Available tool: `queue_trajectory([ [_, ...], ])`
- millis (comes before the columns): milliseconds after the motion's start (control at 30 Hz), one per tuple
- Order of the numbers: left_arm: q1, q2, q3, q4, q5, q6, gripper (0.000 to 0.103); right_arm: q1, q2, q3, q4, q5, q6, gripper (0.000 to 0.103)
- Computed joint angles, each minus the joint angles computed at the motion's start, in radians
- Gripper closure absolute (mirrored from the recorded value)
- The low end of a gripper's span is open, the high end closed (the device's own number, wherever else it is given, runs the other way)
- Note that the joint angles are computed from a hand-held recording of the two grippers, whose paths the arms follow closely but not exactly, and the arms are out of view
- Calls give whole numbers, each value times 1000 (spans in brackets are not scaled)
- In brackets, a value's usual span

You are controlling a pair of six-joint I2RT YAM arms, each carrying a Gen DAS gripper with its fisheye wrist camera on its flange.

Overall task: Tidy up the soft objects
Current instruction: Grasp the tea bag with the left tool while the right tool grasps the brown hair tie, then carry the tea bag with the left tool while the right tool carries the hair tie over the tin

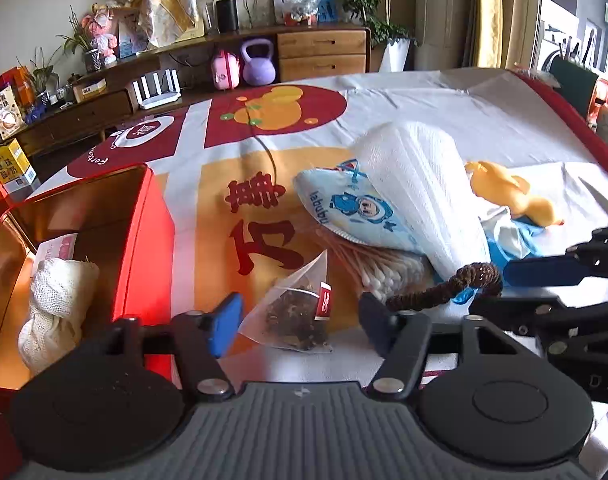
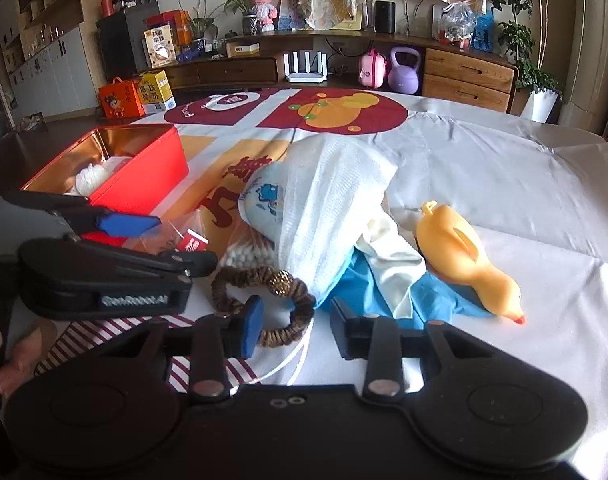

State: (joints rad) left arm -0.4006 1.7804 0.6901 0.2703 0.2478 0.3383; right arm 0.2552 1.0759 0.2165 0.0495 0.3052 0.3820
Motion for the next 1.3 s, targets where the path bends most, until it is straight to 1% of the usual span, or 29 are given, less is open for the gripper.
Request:
queue_trajectory([
  [67,-4,10,-1,10,-4,7,42,4,5,5,-1,5,4,71],
  [100,-4,17,2,10,-4,9,48,7,8,7,-1,9,7,72],
  [167,-4,31,13,2,-5,5,55,10,19,10,5,14,12,75],
  [233,-3,33,10,9,-7,4,57,12,42,16,13,16,17,78],
  [300,-3,31,3,18,-7,9,62,14,60,21,19,24,26,82],
  [367,-5,28,-4,27,-13,12,67,15,63,21,23,24,35,84],
  [467,-5,29,-6,32,-17,15,72,22,78,27,24,37,43,92],
  [500,-5,28,-10,38,-24,15,76,21,81,25,28,42,45,93],
  [600,5,19,-9,30,-14,21,82,29,48,20,9,45,63,95],
  [767,24,-8,-15,7,0,22,83,96,-61,23,-90,106,90,95],
  [933,54,-62,-21,-50,39,9,83,158,-167,39,-198,153,130,95],
  [1100,93,-139,-23,-140,78,5,83,210,-249,72,-303,185,167,95],
  [1300,156,-237,-13,-266,141,18,83,285,-307,137,-413,238,214,95],
])
